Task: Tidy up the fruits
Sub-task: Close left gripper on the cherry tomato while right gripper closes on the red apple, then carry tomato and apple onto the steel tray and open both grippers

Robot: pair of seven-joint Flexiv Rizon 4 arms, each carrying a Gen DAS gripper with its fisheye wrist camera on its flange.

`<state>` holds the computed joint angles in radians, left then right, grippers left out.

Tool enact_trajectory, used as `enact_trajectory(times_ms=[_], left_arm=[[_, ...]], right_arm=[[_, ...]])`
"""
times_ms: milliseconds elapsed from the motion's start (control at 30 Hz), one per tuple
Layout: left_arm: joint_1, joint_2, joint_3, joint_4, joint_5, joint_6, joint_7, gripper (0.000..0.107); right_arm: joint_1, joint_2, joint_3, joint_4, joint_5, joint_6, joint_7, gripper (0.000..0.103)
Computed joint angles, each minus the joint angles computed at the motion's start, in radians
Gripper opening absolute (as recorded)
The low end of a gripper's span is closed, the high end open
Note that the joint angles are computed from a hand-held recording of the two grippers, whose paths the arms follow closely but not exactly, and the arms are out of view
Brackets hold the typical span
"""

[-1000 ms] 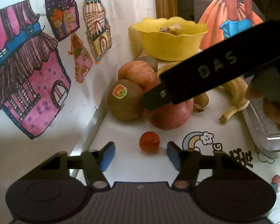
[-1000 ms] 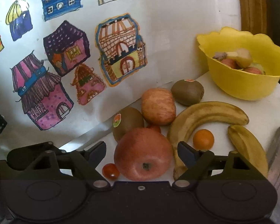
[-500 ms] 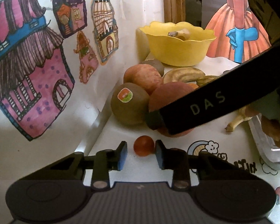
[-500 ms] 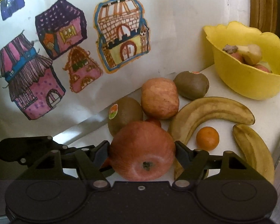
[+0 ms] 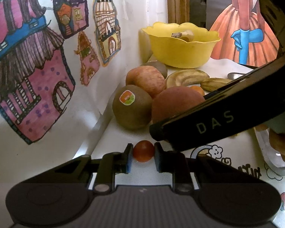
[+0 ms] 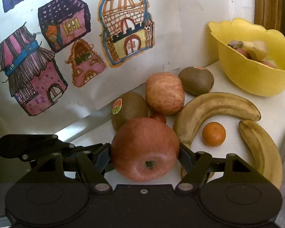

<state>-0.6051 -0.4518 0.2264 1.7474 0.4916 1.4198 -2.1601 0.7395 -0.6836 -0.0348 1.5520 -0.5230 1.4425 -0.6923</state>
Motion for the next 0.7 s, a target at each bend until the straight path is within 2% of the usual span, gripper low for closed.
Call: enact_trajectory(times_ms=[200,400,567,633,700], left_arm=[[-0.027,0.025,0.024,0.008,0.043,-0.041,-0.06,0.024],[-0.025,0.063,0.004,0.022,0.115,-0.094,-0.14,0.025],[-0.003,0.097,-0.042,0.029,0.169,-0.149,-0.188,0.025],[0.006,0.11,-0.063,0.031,0.188,-0.168,-0.207,0.025],[0.015,0.12,-0.085,0.03,0.203,-0.181,-0.222,0.025]], right_arm=[[0.024,0.017,-0.034,0.037,-0.007,0.036,0.038,0.075],[0.079,0.047,-0.101,0.106,-0.013,0.096,0.106,0.075],[0.199,0.101,-0.251,0.225,0.002,0.195,0.184,0.075],[0.282,0.129,-0.346,0.281,0.022,0.222,0.21,0.075],[0.394,0.151,-0.474,0.347,0.054,0.263,0.226,0.075]])
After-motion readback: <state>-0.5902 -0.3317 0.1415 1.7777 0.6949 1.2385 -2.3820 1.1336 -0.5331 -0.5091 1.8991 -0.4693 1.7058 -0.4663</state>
